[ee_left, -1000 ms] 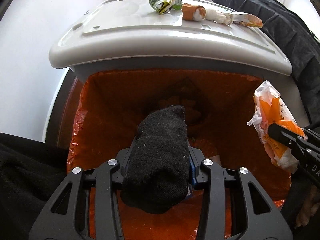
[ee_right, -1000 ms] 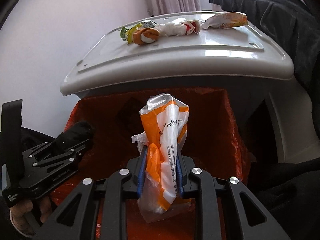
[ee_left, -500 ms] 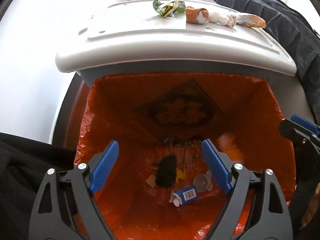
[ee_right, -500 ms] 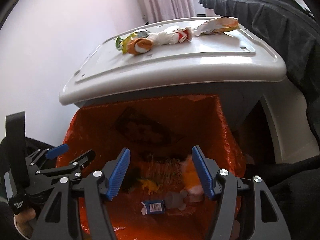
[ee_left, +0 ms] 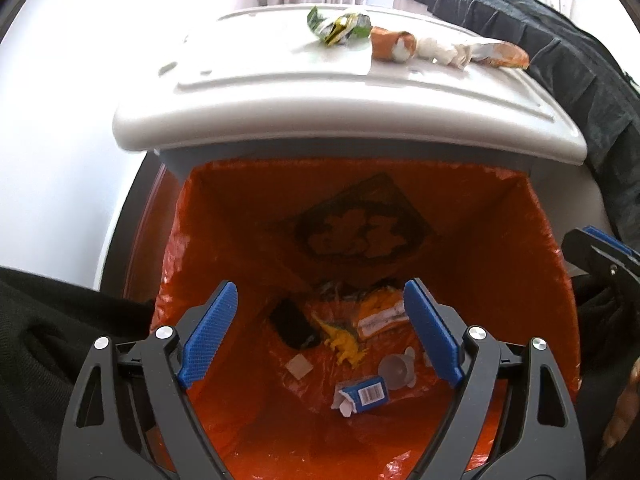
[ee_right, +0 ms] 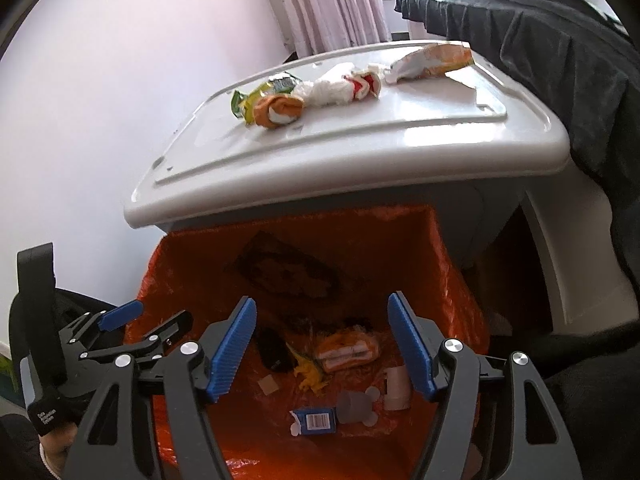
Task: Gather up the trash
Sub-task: 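Grasp the orange-and-white sock with the left gripper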
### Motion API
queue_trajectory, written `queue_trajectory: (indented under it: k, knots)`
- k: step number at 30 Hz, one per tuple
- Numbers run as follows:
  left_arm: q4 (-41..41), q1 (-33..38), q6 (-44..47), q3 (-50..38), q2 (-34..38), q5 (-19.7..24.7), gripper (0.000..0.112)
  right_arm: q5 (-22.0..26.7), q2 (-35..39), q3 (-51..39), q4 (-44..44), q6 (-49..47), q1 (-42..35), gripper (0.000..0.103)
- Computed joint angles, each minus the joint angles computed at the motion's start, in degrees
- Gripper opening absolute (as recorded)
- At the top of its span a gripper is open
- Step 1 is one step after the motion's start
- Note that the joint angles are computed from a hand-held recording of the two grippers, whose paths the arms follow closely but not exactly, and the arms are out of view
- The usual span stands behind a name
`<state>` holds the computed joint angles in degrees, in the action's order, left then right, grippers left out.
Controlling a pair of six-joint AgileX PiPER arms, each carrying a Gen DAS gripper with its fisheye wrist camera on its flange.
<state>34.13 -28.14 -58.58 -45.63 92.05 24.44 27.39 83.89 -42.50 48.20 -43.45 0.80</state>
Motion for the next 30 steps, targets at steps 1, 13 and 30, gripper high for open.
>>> queue_trajectory:
  k: [1,13,30]
  knots:
    - [-0.4,0.0,0.8,-0.5,-0.2,-0.1,0.083,0.7,0.2,-0.9,0.0,-0.4,-0.4,0.068]
    - [-8.7,4.1,14.7,-22.2,9.4,1.3,0.083,7.4,10.6,-26.8,-7.9,3.2,-6.1,0.075]
    - [-31.2,9.3,43.3,-64.7,39.9,11.1,0.088,6.4,20.8,-41.3,-4.8,7.2,-10.5,0.082]
